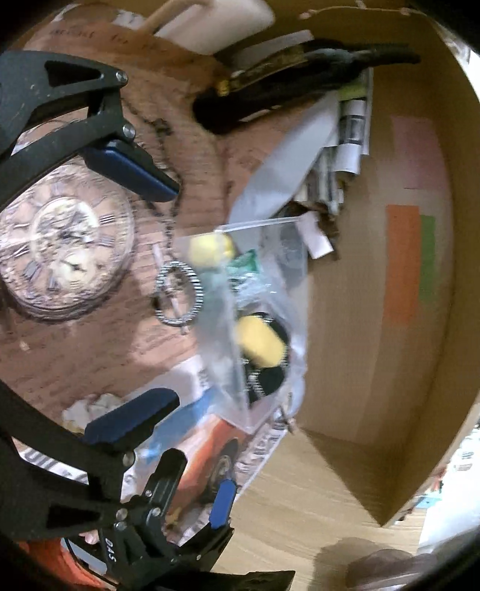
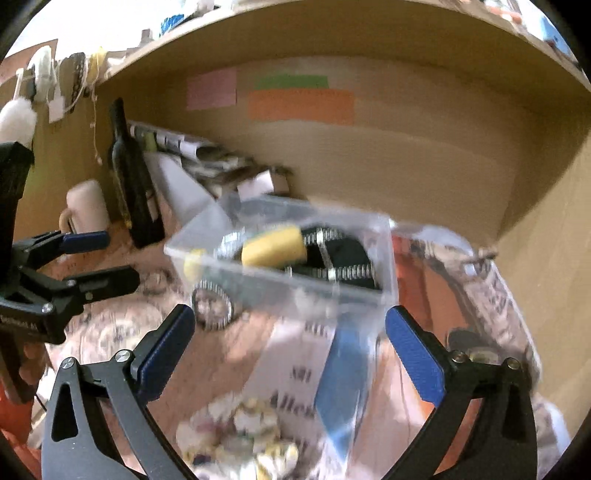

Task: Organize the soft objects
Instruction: 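Grasp the floral scrunchie with the right tool while the left tool grasps the chain bracelet ring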

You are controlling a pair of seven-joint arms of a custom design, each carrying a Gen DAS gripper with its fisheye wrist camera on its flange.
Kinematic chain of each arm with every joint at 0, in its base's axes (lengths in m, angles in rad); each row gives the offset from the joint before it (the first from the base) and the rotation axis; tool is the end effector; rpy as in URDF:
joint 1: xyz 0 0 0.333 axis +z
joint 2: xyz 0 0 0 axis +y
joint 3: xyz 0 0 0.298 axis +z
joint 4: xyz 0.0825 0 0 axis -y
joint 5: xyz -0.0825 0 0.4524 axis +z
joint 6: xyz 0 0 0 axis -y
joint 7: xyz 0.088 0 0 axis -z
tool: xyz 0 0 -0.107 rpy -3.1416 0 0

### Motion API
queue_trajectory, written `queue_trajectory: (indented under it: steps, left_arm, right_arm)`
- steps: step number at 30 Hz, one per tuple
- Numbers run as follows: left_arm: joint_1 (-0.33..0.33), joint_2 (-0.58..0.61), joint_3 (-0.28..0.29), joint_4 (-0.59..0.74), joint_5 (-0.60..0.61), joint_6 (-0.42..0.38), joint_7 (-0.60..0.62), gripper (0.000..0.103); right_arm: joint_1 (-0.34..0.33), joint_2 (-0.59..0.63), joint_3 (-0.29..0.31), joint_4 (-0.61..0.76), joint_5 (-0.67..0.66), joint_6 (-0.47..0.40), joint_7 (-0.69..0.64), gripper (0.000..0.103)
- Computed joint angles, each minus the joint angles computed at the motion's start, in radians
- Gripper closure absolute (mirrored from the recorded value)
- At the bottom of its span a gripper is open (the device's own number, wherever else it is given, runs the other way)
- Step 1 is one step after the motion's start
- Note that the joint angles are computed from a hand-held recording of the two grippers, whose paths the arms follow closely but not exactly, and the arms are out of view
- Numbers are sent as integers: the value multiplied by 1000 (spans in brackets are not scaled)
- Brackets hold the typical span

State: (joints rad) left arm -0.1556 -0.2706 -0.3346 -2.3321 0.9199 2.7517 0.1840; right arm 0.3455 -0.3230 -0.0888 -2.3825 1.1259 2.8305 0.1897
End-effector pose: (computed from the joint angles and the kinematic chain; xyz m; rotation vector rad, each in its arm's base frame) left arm 0.4843 -0.2997 0.4497 -1.8017 1.5924 -0.8762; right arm 0.5403 0.0931 0.4591 -1.9938 0.9698 -0.5652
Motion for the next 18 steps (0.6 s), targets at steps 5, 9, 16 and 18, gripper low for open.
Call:
queue_trajectory:
  steps: [5, 9, 16, 18]
  left_arm:
    - [-28, 4, 3, -29, -59, -14, 21, 1]
    - [-44, 5, 5, -54, -109, -12, 30, 1]
    - [-66, 26, 10, -71, -193, -14, 59, 1]
    - [-72, 37, 17, -65, -216, -16, 79, 1]
  right_arm:
    - [-30, -19, 13, -59, -97, -37, 101, 0]
    - [-49, -14, 21, -82, -193, -111, 189, 0]
    - [-64, 14, 50, -101, -331, -120, 275, 19]
    - [-52, 8, 45, -112, -332, -91, 254, 31]
